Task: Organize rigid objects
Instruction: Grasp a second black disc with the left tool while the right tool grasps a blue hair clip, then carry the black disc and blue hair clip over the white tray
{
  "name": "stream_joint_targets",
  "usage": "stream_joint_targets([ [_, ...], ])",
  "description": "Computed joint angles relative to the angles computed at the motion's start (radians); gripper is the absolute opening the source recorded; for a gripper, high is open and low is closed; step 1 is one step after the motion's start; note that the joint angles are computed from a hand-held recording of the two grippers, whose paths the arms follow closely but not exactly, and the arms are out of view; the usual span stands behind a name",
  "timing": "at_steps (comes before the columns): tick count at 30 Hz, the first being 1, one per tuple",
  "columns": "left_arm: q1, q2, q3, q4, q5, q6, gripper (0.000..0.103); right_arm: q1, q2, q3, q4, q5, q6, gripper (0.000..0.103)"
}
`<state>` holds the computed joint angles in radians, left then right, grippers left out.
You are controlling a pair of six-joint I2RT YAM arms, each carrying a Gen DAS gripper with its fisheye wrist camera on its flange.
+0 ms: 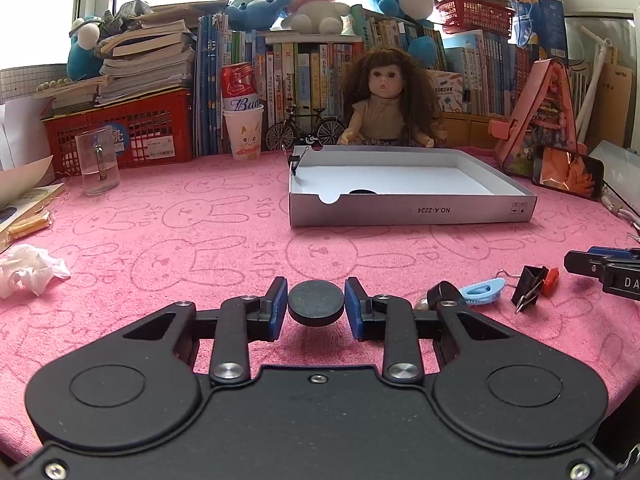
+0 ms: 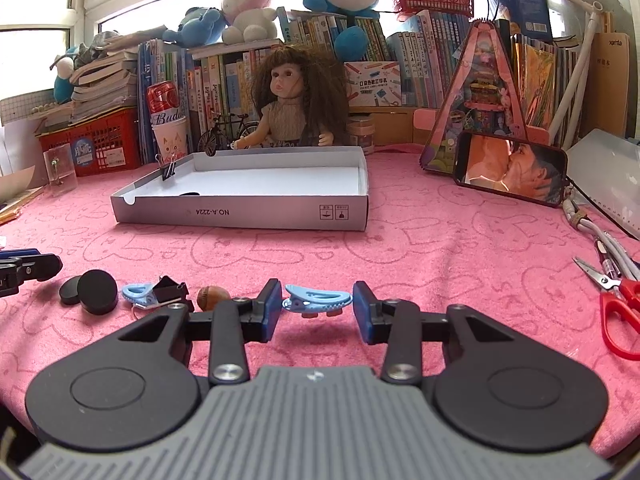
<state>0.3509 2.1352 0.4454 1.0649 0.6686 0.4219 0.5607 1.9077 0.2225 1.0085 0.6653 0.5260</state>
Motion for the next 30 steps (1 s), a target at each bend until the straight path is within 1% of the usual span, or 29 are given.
stream_joint_targets([
  [10,-0.024,-0.054,0.018,-0.038,-0.045,-0.051,0.029,-0.037,-0.057,0.018,-0.038,0.002,-0.045,0.044],
  [15,-0.051,-0.102,0.057,-0.115,-0.074,-0.109,0.029,-0.069,-0.092,0.035,-0.071,-0.009,-0.052,0.044],
  [18,-0.07,-0.122,0.081,-0.157,-0.092,-0.139,0.029,-0.089,-0.107,0.048,-0.096,-0.022,-0.045,0.044],
  [24,-0.115,-0.145,0.105,-0.2,-0.127,-0.156,0.029,-0.137,-0.121,0.085,-0.151,-0.06,-0.035,0.044],
  [30,-0.165,-0.152,0.117,-0.212,-0.155,-0.171,0.029,-0.181,-0.115,0.136,-0.199,-0.099,-0.04,0.044],
])
